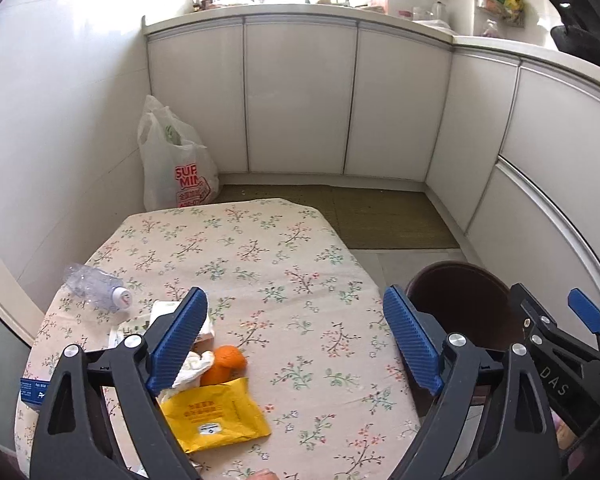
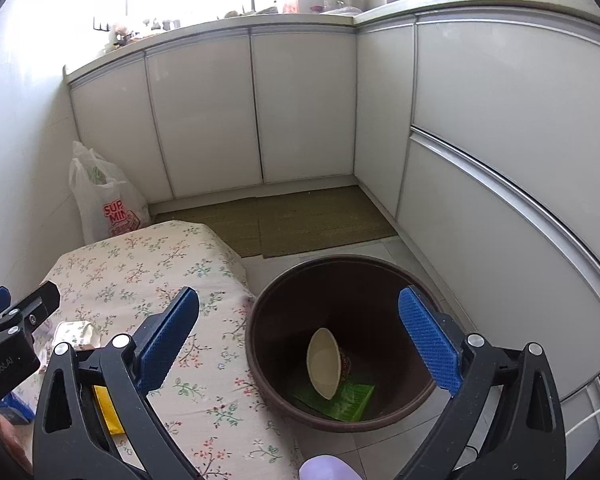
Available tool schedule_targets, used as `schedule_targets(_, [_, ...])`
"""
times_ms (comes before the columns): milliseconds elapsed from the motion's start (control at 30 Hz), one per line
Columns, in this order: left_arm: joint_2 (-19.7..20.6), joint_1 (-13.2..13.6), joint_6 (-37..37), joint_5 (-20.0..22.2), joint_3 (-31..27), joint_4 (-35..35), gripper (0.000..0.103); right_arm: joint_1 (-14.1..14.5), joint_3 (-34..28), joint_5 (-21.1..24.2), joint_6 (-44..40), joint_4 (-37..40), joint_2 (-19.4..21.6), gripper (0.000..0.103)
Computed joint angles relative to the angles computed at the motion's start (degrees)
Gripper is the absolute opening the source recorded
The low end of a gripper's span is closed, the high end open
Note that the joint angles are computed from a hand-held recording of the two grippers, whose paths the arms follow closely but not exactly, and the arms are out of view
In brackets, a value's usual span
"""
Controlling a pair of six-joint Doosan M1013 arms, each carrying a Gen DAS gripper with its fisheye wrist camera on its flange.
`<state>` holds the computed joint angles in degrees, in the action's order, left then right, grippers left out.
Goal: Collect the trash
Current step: 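Grasp the blue box with the left gripper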
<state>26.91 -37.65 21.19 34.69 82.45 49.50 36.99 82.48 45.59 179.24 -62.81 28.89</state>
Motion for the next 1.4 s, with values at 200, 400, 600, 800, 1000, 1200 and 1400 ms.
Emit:
schedule_targets(200, [-2.53,1.21,-5.42,2.64,4.81,3.27,0.089,2.48,-2.39,-1.46,-0.69,-3.18,2.46,0.096])
schedule_targets(400, [-4.58,3.12,-9.24,5.09,8.91,3.15,0.09,4.74,-6.44,-2.18,-6.35,-3.44,5.59,0.096])
schedule_targets(600, [-6.5,5.47,-12.49,7.59,12.39,2.5,0.09,6.12,-10.46,-4.25,-14.27,0.44,8.3,0.096])
schedule_targets(800, [-7.86,9.23,-14.28,10.64,14.86,-3.95,0.091,7.44,-14.67,-4.87,-24.93,6.0,11.25,0.096])
schedule_targets(1000, [-9.06,14.27,-22.65,10.31,17.8,-10.83,0.091,8.3,-16.58,-4.29,-33.29,9.86,12.95,0.096])
schedule_targets(1200, [-9.18,19.87,-27.86,4.37,21.2,-22.9,0.091,8.82,-16.65,-5.17,-40.2,11.66,13.51,0.096])
schedule_targets(1400, [-7.23,22.39,-23.69,1.81,21.49,-33.54,0.091,8.96,-17.25,-6.3,-56.8,19.48,14.31,0.096])
